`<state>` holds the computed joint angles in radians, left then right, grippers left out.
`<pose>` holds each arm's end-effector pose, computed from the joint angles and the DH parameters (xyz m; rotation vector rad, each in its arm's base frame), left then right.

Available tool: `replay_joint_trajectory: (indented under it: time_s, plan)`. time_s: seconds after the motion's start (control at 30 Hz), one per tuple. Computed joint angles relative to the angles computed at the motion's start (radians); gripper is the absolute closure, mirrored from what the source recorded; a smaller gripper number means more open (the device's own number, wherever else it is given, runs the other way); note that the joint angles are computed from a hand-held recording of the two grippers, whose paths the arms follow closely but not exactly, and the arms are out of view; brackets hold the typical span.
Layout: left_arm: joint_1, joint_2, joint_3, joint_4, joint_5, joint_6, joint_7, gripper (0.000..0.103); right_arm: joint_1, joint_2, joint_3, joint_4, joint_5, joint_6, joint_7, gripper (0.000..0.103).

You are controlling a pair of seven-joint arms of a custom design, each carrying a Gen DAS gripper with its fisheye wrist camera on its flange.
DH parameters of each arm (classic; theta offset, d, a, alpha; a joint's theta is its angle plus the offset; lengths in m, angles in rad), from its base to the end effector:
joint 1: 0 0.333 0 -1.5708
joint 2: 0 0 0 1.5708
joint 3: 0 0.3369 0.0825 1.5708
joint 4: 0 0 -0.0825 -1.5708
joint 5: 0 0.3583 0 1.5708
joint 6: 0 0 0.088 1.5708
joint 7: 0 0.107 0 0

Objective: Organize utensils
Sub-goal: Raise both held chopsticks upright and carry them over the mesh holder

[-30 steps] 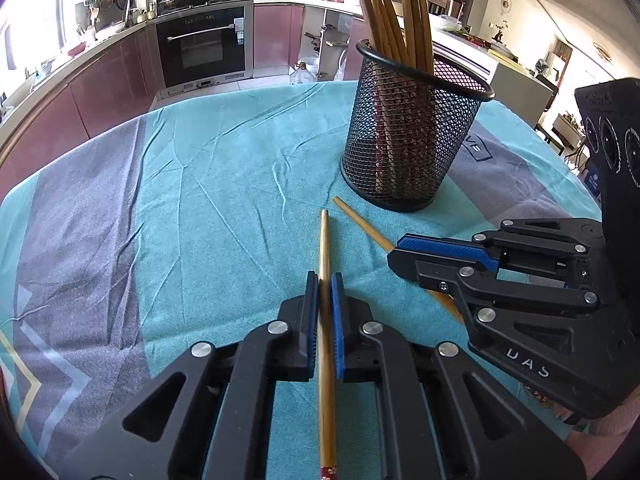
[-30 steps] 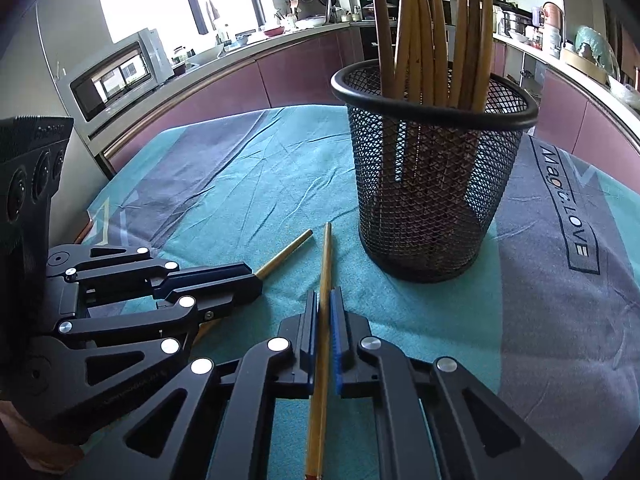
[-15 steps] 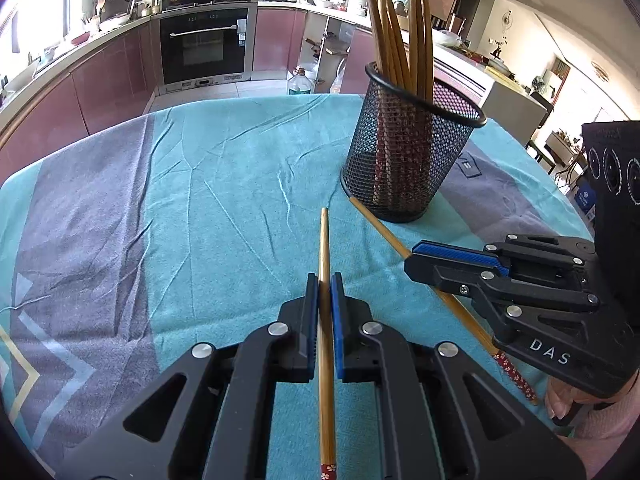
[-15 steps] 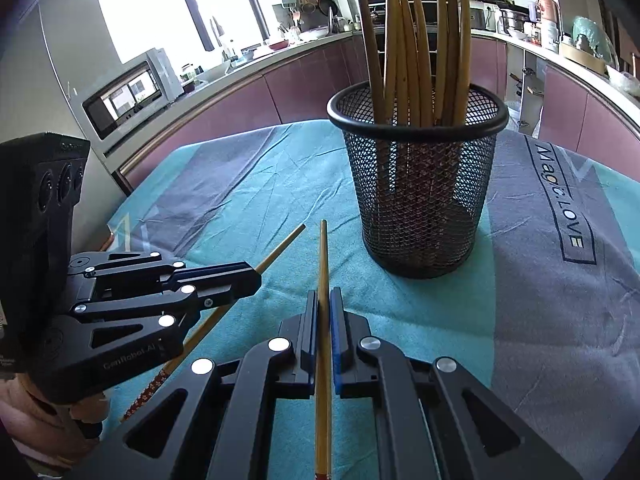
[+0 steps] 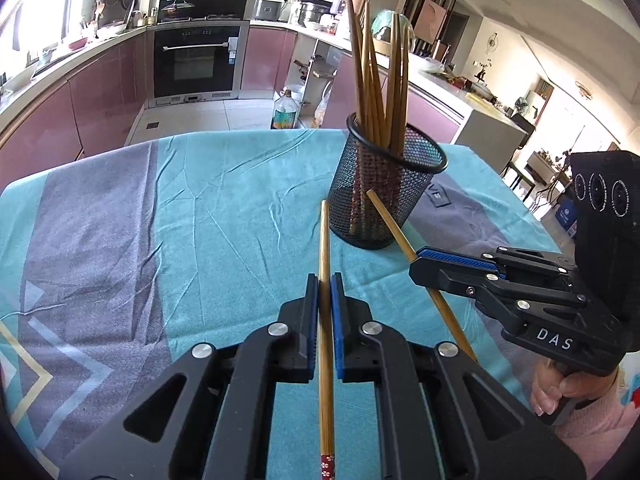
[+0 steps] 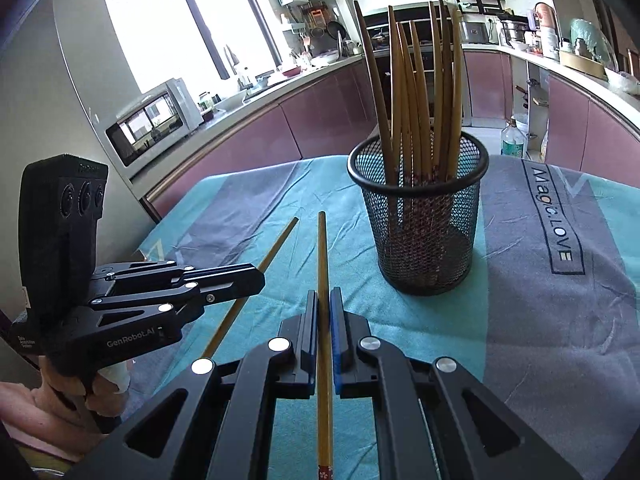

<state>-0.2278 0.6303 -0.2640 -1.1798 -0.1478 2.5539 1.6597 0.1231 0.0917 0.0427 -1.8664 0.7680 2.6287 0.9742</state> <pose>0.7075 -0.2971 0.5424 -1.5279 2.2530 -1.1099 0.6034 0.0829 0.5666 -1.7859 1.4467 -0.2627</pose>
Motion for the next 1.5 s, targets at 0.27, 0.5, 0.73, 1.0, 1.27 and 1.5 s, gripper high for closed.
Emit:
replay_joint_trajectory:
  time_s: [0.27,0.5,0.73,1.0,1.27,1.5]
  plan:
    - [0.036,-0.056,-0.036,-0.072,-0.066,0.042,0.050,0.096,0.006,-0.027,0.000,-0.014,0.047,0.029,-0.043,0.098]
    - [0.064,-0.103,-0.066,-0.122,-0.133,0.075,0.107,0.096,0.019,-0.055,-0.004,-0.030,0.110,0.068,-0.100,0.098]
    - [0.077,-0.137,-0.084,-0.147,-0.189,0.100,0.160,0.096,0.027,-0.075,-0.018,-0.035,0.171,0.078,-0.148,0.098]
    - [0.085,-0.169,-0.098,-0.170,-0.246,0.130,0.221,0.096,0.034,-0.091,-0.027,-0.032,0.235,0.094,-0.208,0.098]
    - [0.092,-0.200,-0.108,-0.187,-0.301,0.146,0.272,0.096,0.043,-0.105,-0.034,-0.030,0.281,0.110,-0.256,0.098]
    - [0.085,-0.196,-0.105,-0.163,-0.317,0.151,0.280,0.096,0.047,-0.103,-0.033,-0.017,0.292,0.128,-0.272,0.098]
